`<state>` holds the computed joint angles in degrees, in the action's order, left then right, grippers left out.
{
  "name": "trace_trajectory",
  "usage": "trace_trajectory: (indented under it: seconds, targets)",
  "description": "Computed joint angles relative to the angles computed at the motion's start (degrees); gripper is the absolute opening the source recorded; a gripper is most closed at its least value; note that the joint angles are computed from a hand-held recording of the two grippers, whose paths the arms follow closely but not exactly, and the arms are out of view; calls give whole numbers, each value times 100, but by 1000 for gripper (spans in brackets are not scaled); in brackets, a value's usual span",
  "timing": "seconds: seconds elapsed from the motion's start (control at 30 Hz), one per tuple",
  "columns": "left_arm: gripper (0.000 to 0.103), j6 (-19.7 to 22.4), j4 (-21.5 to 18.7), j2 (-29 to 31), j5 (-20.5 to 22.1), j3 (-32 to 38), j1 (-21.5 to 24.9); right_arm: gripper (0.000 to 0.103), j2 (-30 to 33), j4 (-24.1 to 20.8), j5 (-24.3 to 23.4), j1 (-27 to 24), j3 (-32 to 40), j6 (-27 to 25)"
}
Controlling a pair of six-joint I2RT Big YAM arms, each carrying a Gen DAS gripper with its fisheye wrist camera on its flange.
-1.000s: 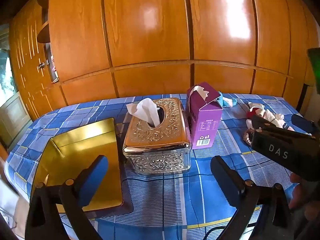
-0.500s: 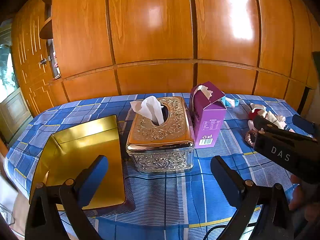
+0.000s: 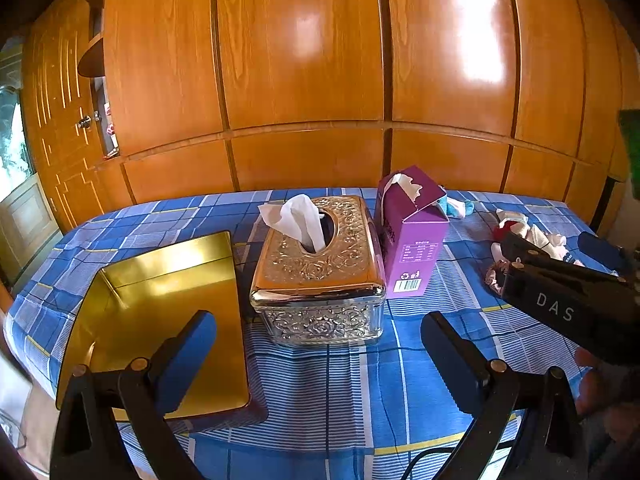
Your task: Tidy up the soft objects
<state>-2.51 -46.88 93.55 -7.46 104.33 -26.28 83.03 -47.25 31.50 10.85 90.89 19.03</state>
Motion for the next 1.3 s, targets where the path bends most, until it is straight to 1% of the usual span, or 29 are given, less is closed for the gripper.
trace_trajectory:
  seconds: [0.47,0.77,1.03,1.3]
  targets:
    - [103,55,113,-75,106,-80,24,98,-10,-8,40,-62,-17,-31]
    - [103,80,110,-106,399,-99,40,98,-36,-45,30,-162,-79,17]
    - [103,178,75,-94,371,-72,-6,98,-51,-49,-33,-246,-94,34]
    - [103,386,-71,-10,766,146,-50,98,-42,-84,-46,-514,-72,16]
